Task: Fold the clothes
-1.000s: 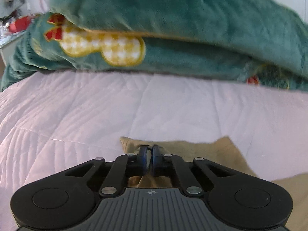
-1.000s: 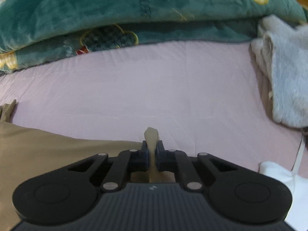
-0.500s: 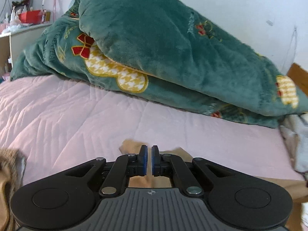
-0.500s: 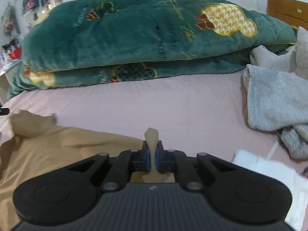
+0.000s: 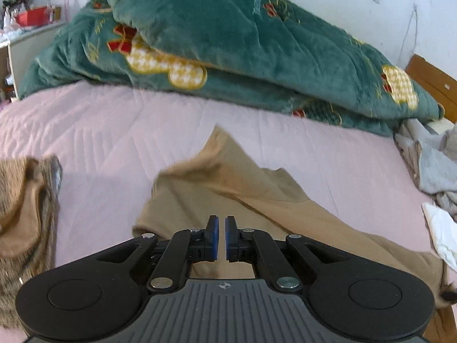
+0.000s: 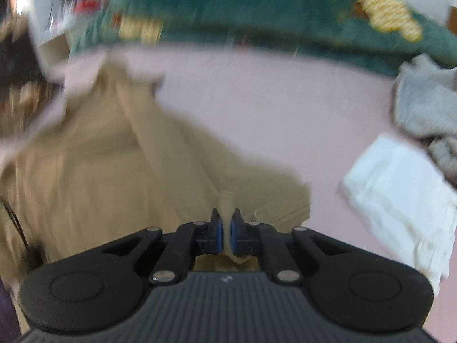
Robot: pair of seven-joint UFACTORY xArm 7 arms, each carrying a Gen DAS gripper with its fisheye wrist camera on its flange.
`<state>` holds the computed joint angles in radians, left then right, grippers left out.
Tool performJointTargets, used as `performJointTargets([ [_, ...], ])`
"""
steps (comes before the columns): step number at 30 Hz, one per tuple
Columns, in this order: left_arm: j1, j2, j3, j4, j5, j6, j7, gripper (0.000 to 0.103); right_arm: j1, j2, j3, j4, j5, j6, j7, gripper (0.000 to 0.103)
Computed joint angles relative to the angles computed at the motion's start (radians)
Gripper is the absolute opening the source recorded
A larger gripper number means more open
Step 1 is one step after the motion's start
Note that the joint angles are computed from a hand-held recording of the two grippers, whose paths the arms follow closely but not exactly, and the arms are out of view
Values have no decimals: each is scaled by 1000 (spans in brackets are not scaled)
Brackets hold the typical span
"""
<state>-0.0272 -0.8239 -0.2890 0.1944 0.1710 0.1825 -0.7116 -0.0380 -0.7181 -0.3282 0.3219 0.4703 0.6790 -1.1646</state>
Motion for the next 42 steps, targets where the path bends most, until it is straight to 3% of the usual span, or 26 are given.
performJointTargets([
  [2, -29, -3, 17, -13, -11, 7, 5, 7, -35, 18, 38, -20, -59, 16, 23, 13],
  [4, -53, -9, 42, -30, -20, 4, 20, 7, -17, -6, 34, 9, -31, 44, 50, 20],
  [5, -51, -16, 44, -36, -16, 6, 31, 8, -5, -18, 30, 26, -12, 55, 64, 34],
  [6, -38, -22, 35, -40, -7, 8, 38, 8, 7, -28, 27, 44, 8, 65, 78, 59],
  [8, -11, -26, 19, -46, 5, -9, 43, 8, 86, -16, 20, 108, 99, 68, 106, 83],
  [13, 82, 37, -9, -34, 19, -154, -2, 14, 284, 214, 65, 295, 368, 47, 176, 84],
  [15, 154, 165, -43, 82, -1, -176, 19, 15, 303, 308, 124, 334, 435, -10, 200, 84],
  [18, 163, 335, 15, 202, -39, -222, 32, 23, 291, 377, 178, 320, 493, -62, 187, 84],
  [19, 186, 389, 1, 246, -40, -217, 27, 28, 285, 393, 188, 308, 513, -72, 173, 84],
  [22, 370, 528, -155, 393, 39, -159, -42, 31, 255, 421, 204, 267, 552, -100, 109, 84],
  [24, 484, 620, -272, 512, 163, -52, -132, 31, 223, 440, 201, 251, 550, -96, 77, 84],
  [25, 501, 661, -299, 558, 217, -4, -171, 31, 208, 453, 199, 250, 550, -90, 66, 84],
  [28, 482, 755, -302, 637, 289, 74, -218, 31, 169, 487, 199, 262, 572, -65, 30, 84],
  [31, 438, 810, -272, 663, 273, 94, -183, 28, 140, 488, 212, 267, 594, -45, 7, 84],
  [33, 417, 805, -247, 641, 295, 80, -180, 15, 137, 472, 233, 259, 591, -65, -6, 84],
  [34, 408, 800, -238, 631, 359, 74, -221, 5, 137, 462, 239, 253, 582, -70, -13, 84],
  [35, 398, 791, -228, 618, 409, 69, -248, 3, 139, 453, 242, 247, 571, -74, -19, 82],
  [37, 386, 755, -211, 587, 515, 48, -335, 2, 150, 441, 265, 228, 541, -124, -8, 80],
  [39, 385, 700, -190, 544, 595, -9, -418, 2, 175, 422, 281, 194, 518, -199, -31, 67],
  [42, 319, 615, -106, 469, 567, -94, -375, 2, 233, 394, 275, 146, 529, -314, -85, 57],
])
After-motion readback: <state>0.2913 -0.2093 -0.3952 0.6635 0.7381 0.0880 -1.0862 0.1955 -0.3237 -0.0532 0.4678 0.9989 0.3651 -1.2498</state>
